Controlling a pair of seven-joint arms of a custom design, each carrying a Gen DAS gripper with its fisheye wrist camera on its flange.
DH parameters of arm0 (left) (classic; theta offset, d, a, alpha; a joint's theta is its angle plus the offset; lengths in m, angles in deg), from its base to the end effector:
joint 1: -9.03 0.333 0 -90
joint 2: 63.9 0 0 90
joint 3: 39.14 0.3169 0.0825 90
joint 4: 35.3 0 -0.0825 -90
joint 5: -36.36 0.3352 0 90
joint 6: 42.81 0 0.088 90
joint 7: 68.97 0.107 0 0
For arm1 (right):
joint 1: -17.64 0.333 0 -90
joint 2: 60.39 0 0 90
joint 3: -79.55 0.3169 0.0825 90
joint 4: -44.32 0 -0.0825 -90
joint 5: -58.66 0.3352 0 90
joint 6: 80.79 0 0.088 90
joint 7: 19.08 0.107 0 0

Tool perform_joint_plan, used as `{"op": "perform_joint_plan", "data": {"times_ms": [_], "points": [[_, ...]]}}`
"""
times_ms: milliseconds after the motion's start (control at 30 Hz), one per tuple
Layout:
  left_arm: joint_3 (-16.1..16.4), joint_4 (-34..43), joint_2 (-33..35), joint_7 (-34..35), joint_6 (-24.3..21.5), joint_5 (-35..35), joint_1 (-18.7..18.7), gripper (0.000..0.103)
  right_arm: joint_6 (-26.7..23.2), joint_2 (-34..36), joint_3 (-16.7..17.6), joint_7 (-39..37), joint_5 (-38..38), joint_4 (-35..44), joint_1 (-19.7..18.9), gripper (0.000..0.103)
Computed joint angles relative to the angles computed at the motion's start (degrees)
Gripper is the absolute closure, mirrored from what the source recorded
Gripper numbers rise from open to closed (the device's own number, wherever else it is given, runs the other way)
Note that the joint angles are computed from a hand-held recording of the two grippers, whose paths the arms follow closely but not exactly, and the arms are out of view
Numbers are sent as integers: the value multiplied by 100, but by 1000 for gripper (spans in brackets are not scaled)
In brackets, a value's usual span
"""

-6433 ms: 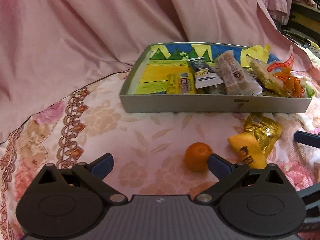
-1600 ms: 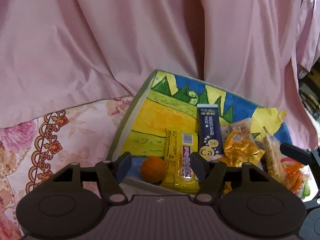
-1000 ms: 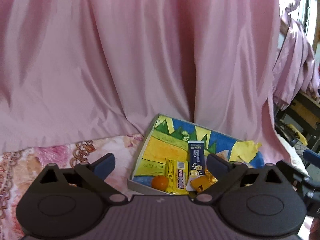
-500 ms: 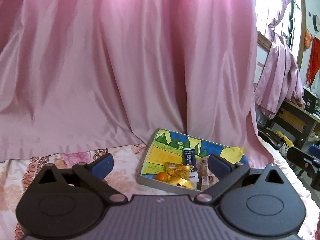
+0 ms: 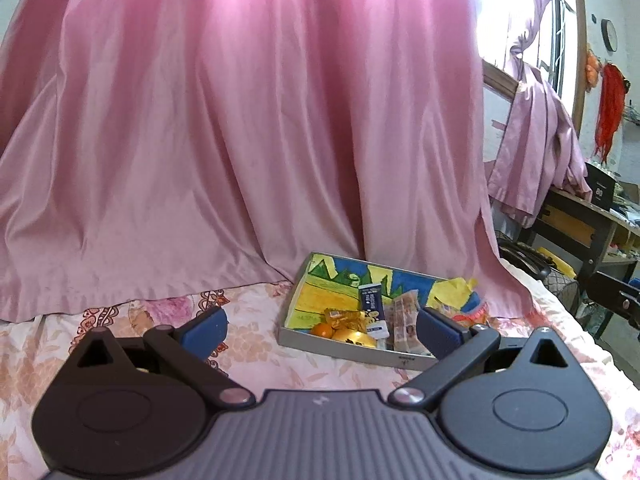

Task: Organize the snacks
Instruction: 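Lift both tools up away from the tray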

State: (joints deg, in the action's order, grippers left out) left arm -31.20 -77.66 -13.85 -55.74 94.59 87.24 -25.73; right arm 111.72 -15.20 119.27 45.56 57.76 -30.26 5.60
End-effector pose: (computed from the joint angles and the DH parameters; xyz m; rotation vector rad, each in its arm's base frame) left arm 0.6628 -0.3949 0.5341 -1.7434 1.2278 -1.0104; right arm 0.7151 0.1344 0.5276 -1.4894 1.0068 -0.8406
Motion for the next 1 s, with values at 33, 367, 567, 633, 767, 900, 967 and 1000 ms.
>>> {"op": "perform_joint_plan", "data": {"times_ms": [33,367,567,633,767,900,967,1000], "points": [[17,-145,-82,-70,63,52,-29,0,74,-62,14,17,8,-132,-48,1],[-10,-1090,-658,-751,300,645,-188,0,510,-511,53,764,-475,-1063,-446,1],[-42,-1539,-923,-1013,331,1249,-320,0,755,-782,-113,1301,-705,-1562,-547,1],[-82,-1729,-1028,-1077,376,1452,-346,0,874,-890,-220,1483,-743,-1762,-544,1],[-244,-1944,-1127,-1046,421,1644,-336,0,1061,-1052,-483,1792,-830,-2057,-462,1],[-379,-2074,-1143,-723,502,1744,-337,0,1293,-1214,-836,2061,-858,-2361,-303,1],[-432,-2114,-1150,-585,553,1736,-328,0,1357,-1265,-993,2205,-878,-2464,-224,1],[-442,-2146,-1160,-557,598,1746,-326,0,1373,-1277,-1072,2272,-892,-2488,-177,1]]}}
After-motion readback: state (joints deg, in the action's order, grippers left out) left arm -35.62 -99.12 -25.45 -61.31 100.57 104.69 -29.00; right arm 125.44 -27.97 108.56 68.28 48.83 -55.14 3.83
